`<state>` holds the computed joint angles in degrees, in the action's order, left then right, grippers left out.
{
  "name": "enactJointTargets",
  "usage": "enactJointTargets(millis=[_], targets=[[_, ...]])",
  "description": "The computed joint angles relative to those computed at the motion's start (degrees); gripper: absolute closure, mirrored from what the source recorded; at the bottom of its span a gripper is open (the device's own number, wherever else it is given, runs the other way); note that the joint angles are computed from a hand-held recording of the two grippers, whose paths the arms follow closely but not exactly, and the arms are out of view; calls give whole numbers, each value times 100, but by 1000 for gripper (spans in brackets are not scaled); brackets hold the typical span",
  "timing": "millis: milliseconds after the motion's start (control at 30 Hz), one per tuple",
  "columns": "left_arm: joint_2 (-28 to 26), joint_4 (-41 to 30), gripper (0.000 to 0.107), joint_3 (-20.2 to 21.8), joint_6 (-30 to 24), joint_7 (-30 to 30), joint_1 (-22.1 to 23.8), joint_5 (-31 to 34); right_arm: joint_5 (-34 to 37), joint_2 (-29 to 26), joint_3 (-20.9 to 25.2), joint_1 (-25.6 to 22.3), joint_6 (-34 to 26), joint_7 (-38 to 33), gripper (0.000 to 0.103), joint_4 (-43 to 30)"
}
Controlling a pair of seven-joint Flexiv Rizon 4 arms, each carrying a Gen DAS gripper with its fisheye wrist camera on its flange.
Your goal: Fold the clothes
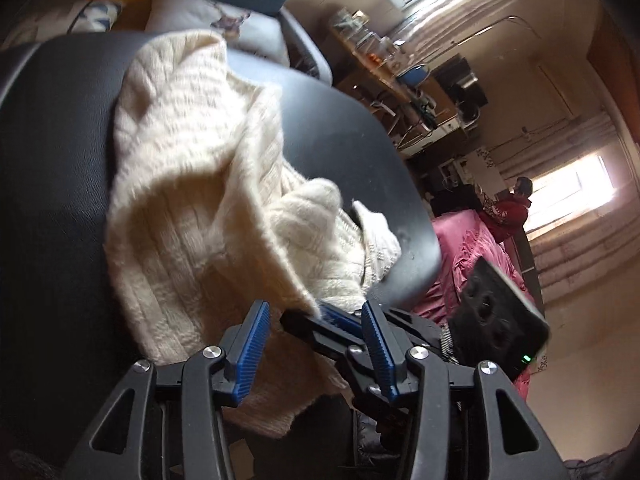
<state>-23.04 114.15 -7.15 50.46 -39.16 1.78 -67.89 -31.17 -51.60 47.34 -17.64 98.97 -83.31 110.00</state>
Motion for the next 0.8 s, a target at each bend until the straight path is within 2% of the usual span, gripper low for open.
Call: enactJointTargets(millis=[100,167,200,233,300,400,467,600,667,733,800], targets=[[-212,-105,59,-19,27,-368,-47,120,58,177,-305,193,287,34,89,111],[-327,-143,62,-91,58,-617,-38,22,-44,244,-419,222,440,107,74,204],[-351,-132,81,-139,80,-673,-30,-113,-112,289,-476,246,503,142,59,249],[-374,-123,95,-179,103,-725,-29,-250,-207,339,-501,245,532,167,44,297],[-360,-85,98,-222,424,-481,-120,-451,-508,309,-259,-60,383,233,35,359],[-234,-13,100,-297,884,144,-223,-1057,-613,254,57,-493,346,366,33,420],[12,91,101,-286,898,660,-214,-1717,-420,418,-127,-483,633,670,26,475],[639,313,101,98,573,1613,-200,-2755,-212,548,-445,-486,960,1274,25,440],[801,317,101,348,958,1816,-291,-2925,-173,625,-635,-375,1054,1491,25,453],[670,228,101,527,1624,1705,-340,-2735,-213,694,-757,-293,1026,1705,25,526],[437,217,101,677,1856,1035,-175,-1969,-350,715,-737,-327,894,1945,25,617]])
